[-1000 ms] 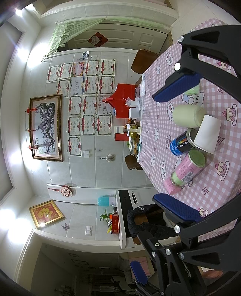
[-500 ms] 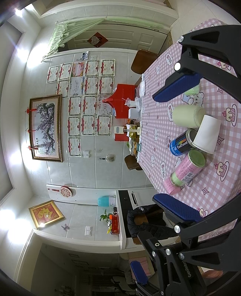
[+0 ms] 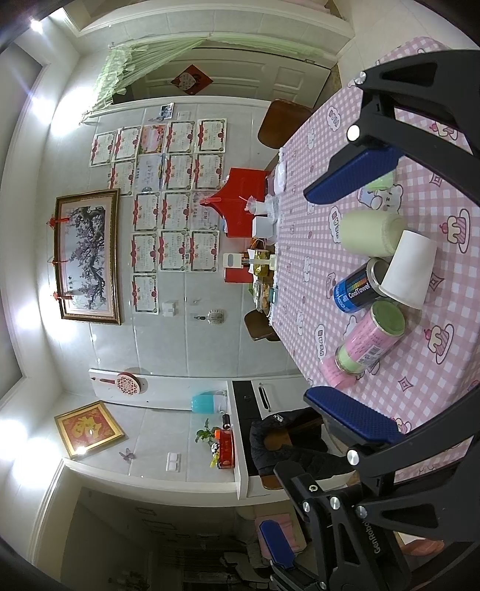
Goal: Flip cup upside down
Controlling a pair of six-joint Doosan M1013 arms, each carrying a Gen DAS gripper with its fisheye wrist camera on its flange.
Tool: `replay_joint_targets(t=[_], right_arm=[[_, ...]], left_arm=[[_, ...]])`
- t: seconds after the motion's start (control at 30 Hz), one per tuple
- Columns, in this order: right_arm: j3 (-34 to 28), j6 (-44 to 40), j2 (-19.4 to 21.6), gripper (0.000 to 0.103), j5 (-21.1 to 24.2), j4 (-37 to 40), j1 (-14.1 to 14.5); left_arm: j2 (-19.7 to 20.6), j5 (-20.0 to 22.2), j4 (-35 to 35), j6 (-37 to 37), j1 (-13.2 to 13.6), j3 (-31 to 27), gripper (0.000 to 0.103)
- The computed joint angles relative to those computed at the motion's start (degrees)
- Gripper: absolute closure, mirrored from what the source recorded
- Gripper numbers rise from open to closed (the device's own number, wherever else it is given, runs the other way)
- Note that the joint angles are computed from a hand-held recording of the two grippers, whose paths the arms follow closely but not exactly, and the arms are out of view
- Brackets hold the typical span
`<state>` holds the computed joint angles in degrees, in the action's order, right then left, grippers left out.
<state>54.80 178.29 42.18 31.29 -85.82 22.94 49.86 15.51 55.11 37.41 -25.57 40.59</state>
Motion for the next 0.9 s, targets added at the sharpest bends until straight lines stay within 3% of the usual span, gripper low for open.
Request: replay_joint_targets(t=[0.27, 0.7, 0.9], right_arm=[[-1.4, -1.0, 1.1, 0.008, 0.8, 1.6, 0.0], [-1.1, -1.2, 0.9, 0.008, 0.7, 2.0, -0.1], [-1.4, -2.7, 1.4, 0.008, 0.5, 4.4, -0.6]], left_arm=[[1.3, 1.5, -8.4, 9.2, 0.0, -2.1, 0.013], [1.6, 1.5, -9.9, 10.7, 0.0, -2.5, 0.013], [2.7, 3.0, -15.5, 16.4, -0.1, -4.6, 0.013]])
